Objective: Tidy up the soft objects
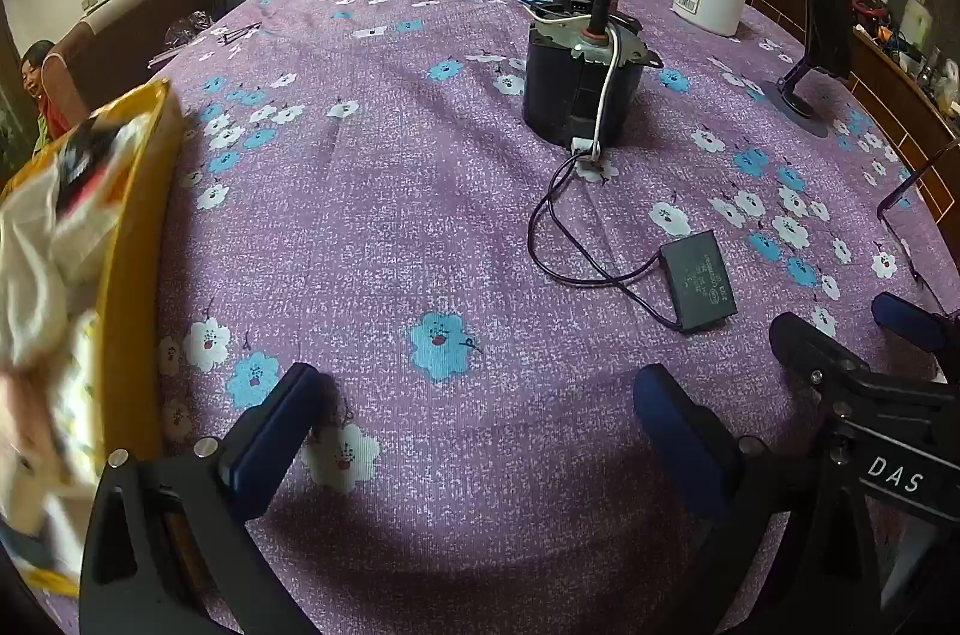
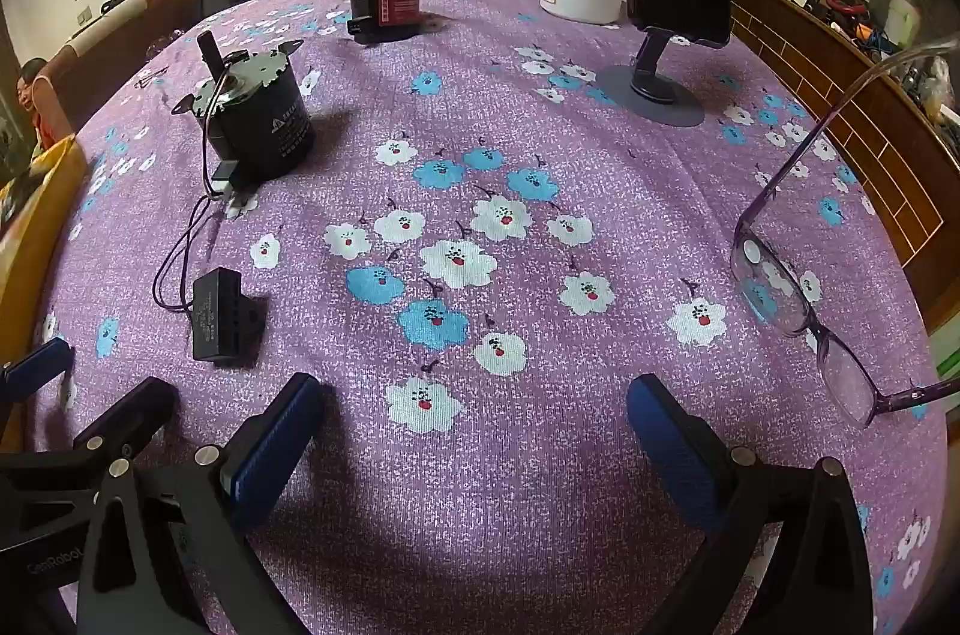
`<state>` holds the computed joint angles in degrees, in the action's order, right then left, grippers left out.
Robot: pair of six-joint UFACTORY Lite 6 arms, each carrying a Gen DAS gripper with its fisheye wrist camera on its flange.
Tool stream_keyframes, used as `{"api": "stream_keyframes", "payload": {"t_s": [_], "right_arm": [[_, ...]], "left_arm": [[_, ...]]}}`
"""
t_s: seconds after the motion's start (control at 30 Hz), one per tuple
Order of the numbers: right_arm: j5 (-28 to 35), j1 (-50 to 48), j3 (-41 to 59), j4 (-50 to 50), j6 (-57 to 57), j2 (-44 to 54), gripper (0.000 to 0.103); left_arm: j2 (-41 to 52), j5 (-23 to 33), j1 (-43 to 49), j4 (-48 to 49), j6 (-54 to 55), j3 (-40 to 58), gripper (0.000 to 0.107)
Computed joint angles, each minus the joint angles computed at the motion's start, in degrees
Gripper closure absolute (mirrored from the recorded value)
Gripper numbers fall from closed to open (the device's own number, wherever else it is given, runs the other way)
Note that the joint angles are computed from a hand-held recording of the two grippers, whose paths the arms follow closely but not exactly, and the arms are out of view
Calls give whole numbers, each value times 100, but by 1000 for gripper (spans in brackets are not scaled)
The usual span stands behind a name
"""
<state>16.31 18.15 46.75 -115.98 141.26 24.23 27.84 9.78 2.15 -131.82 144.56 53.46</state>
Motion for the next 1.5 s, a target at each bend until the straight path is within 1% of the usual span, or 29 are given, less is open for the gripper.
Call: {"api": "stream_keyframes", "payload": {"t_s": [1.5], "right_arm": [[13, -1, -41, -93, 95, -12, 1]], "left_arm": [[-46, 29, 7, -98, 109, -78, 4]]}}
